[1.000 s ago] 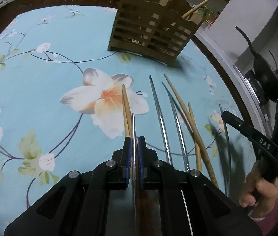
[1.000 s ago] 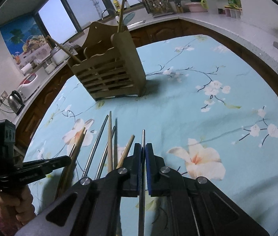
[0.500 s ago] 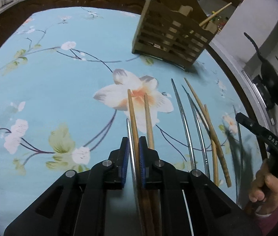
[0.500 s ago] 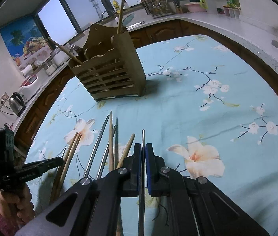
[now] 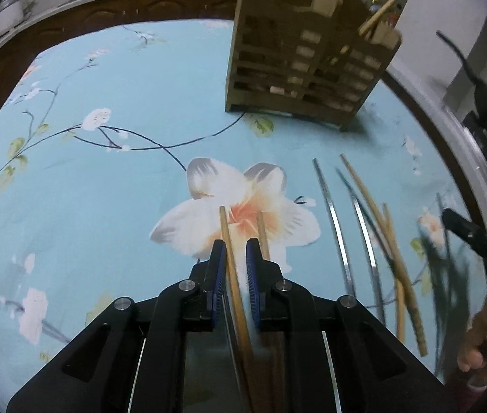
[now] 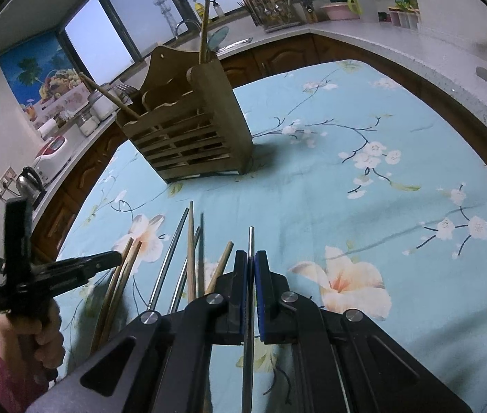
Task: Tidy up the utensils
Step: 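Grasp a wooden chopstick with the left tool while the right tool grasps a metal chopstick, then lift the wooden chopstick with the left tool while the right tool carries its metal chopstick to the holder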
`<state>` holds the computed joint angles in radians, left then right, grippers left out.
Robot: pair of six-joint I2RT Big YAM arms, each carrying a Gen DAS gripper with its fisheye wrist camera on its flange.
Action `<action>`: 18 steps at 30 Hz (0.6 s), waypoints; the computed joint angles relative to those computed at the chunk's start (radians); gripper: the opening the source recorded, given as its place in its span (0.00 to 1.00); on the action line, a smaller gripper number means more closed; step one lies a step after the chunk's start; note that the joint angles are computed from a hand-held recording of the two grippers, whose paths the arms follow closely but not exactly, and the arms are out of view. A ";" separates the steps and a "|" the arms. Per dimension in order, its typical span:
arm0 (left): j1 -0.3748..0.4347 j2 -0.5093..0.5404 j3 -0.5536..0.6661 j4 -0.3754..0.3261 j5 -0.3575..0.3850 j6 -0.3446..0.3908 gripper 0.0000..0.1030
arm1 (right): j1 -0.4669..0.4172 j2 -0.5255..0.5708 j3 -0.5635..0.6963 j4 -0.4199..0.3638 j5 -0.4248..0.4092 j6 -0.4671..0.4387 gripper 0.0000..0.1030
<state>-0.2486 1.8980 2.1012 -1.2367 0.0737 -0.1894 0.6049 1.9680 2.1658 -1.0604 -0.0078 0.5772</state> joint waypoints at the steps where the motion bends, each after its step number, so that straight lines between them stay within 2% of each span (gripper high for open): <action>1: -0.001 0.002 0.002 0.007 -0.004 0.010 0.11 | -0.001 0.002 0.003 -0.001 -0.001 0.000 0.04; 6: 0.000 0.031 0.040 0.004 0.012 0.046 0.06 | -0.001 0.007 0.015 -0.006 0.001 0.001 0.04; 10: 0.012 0.034 0.045 0.004 0.039 0.027 0.05 | 0.001 0.016 0.037 -0.013 0.001 -0.002 0.04; 18: 0.032 -0.106 -0.066 0.132 0.097 -0.026 0.04 | 0.008 0.005 0.071 -0.002 0.013 -0.017 0.04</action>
